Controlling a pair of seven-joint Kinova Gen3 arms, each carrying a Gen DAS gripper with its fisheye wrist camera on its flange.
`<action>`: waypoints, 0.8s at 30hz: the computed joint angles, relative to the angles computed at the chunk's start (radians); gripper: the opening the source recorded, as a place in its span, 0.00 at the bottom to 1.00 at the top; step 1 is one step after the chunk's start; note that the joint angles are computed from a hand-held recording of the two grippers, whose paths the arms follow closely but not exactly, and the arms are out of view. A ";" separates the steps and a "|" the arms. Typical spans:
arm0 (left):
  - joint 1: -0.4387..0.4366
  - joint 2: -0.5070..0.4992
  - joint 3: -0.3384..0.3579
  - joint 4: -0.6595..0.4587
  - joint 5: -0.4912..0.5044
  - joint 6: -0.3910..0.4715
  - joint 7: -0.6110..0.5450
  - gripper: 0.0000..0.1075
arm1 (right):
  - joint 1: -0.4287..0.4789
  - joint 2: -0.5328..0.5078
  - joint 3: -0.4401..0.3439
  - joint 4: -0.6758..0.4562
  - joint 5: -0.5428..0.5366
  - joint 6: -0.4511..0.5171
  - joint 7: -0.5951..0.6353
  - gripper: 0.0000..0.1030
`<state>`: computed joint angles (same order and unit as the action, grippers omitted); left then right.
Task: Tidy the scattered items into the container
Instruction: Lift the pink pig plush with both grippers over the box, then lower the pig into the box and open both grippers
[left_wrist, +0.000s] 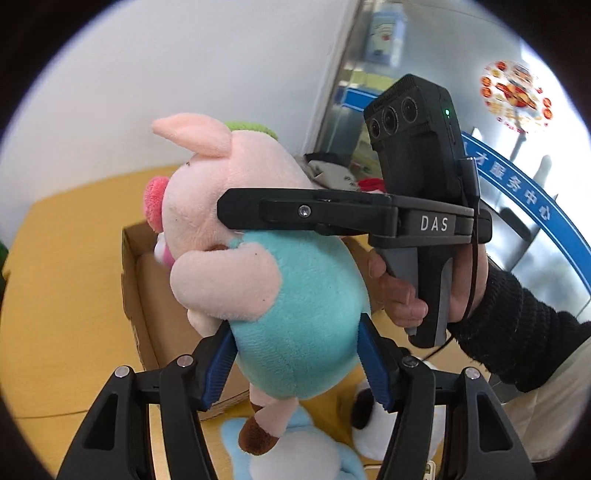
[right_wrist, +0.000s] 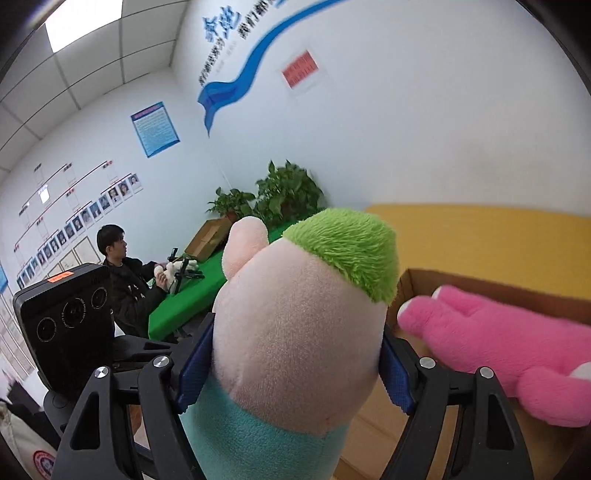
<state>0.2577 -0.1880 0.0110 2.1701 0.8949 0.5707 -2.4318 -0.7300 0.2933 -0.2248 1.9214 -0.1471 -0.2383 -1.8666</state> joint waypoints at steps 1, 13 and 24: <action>0.003 0.022 -0.036 0.005 0.034 0.016 -0.041 0.57 | 0.046 0.044 -0.038 -0.015 0.036 -0.017 -0.041 0.80; -0.234 0.360 -0.018 -0.022 0.221 0.132 -0.288 0.57 | 0.367 0.440 -0.335 -0.272 0.272 0.143 -0.350 0.82; -0.305 0.362 0.072 0.009 0.108 0.032 -0.158 0.57 | 0.271 0.385 -0.200 -0.292 0.141 0.271 -0.283 0.98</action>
<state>-0.0474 0.1742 0.0831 2.1796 1.0028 0.6022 -2.5900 -0.4586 0.6787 -0.4248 1.6298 -0.0058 0.0331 -2.1497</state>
